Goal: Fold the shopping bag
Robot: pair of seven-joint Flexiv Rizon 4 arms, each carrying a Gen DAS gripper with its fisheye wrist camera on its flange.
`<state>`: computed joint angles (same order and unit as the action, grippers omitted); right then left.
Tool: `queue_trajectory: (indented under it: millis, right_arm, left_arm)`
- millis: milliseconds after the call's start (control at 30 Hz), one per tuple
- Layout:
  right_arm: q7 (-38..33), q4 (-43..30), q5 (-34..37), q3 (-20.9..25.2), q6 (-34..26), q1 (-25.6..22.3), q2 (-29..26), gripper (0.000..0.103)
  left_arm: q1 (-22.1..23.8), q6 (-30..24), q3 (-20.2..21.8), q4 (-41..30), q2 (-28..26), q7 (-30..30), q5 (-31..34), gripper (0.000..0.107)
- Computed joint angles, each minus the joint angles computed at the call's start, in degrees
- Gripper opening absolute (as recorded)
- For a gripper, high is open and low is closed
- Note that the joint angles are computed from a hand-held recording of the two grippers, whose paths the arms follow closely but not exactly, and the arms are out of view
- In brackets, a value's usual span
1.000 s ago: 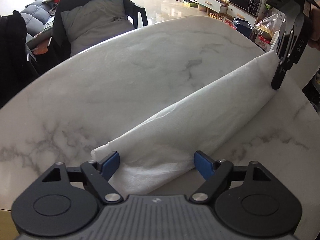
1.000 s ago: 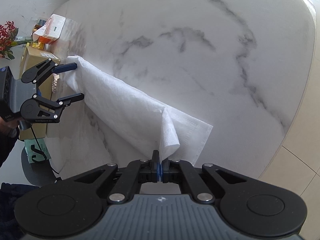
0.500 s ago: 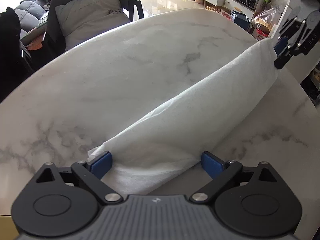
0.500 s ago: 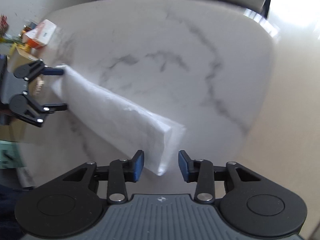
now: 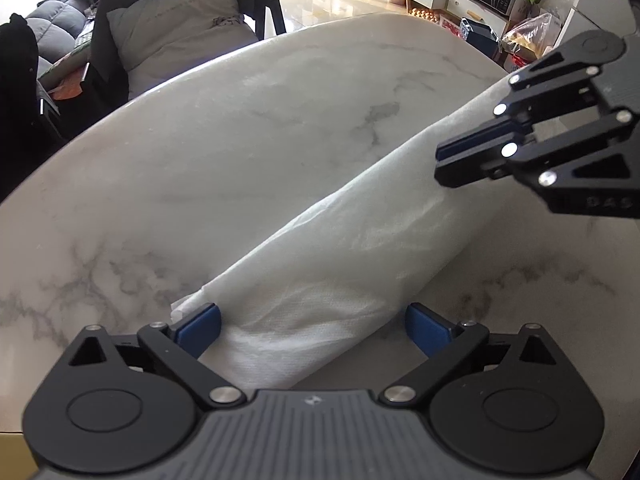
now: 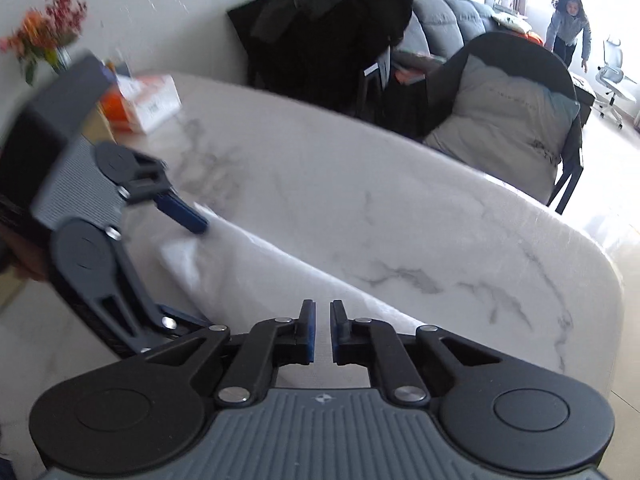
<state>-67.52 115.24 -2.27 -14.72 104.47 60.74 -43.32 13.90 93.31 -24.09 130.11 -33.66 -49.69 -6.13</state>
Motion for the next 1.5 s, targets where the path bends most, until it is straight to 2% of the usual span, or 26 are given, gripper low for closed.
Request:
queue_trajectory:
  millis: [67, 200, 367, 467, 733, 800, 833, 867, 933, 1033, 1100, 1200, 1367, 1500]
  right_arm:
    - [0.92, 0.74, 0.78, -2.08, -1.49, 1.65, -0.35, 0.008]
    - [1.71, 3.04, 1.76, -1.74, 0.74, 0.69, -0.43, 0.008]
    - [0.19, 5.55, 3.66, -5.41, 1.45, 3.78, -0.36, 0.008]
    - [-0.14, 6.42, 5.12, -4.78, 2.51, 2.73, -0.10, 0.008]
    - [-1.95, 9.98, 10.28, -7.79, 5.09, 4.97, -0.35, 0.008]
    - [-2.77, 10.40, 11.52, -8.44, 5.82, 5.89, -0.79, 0.008]
    - [-3.19, 10.60, 12.15, -8.75, 6.18, 6.33, -1.01, 0.008]
    - [-3.34, 10.48, 12.86, -8.95, 6.27, 6.74, -1.27, 0.008]
    - [-3.49, 10.30, 14.14, -9.40, 6.47, 7.56, -1.79, 0.008]
    - [-3.72, 10.16, 15.64, -10.01, 7.10, 8.65, -2.61, 0.009]
    - [-4.54, 10.21, 16.12, -11.10, 7.00, 9.99, -3.10, 0.010]
    - [-5.16, 10.03, 16.36, -11.71, 6.60, 10.66, -3.40, 0.010]
    - [-5.25, 9.86, 17.26, -12.57, 6.63, 11.75, -4.11, 0.010]
    - [-4.87, 9.79, 17.78, -13.30, 6.74, 12.67, -4.66, 0.010]
  left_arm:
    - [0.28, 0.15, -0.22, 0.12, -0.07, 0.12, 0.12, 0.099]
    - [1.06, 0.28, -0.73, 0.39, -0.18, 0.50, 0.57, 0.099]
    - [0.79, -1.08, -0.13, 0.60, 0.65, 1.05, 0.32, 0.098]
    - [0.88, -1.60, -0.01, 0.96, 1.14, 1.60, -0.24, 0.098]
    - [-1.70, -2.83, 2.42, 0.76, 2.27, 1.21, -2.19, 0.097]
    - [-3.11, -3.83, 4.11, 0.47, 3.30, -1.10, -1.35, 0.091]
    - [-2.06, -3.58, 2.98, 1.00, 3.99, -1.96, -1.14, 0.088]
    - [-0.31, -1.92, -0.02, 2.72, 4.95, 0.09, -4.67, 0.088]
    - [5.63, 1.19, -7.38, 5.08, 5.71, -0.02, -5.01, 0.088]
    - [10.71, 5.50, -14.72, 6.42, 4.73, -1.51, -1.81, 0.088]
    - [11.06, 8.02, -16.74, 5.45, 1.87, -2.04, 0.73, 0.088]
    - [4.68, 11.80, -12.54, 1.99, -2.00, -4.69, 1.68, 0.088]
    - [-10.31, 17.20, 1.14, -3.21, -5.31, -8.77, 0.08, 0.086]
    - [-14.55, 18.15, 6.48, -4.09, -6.11, -11.87, 0.46, 0.078]
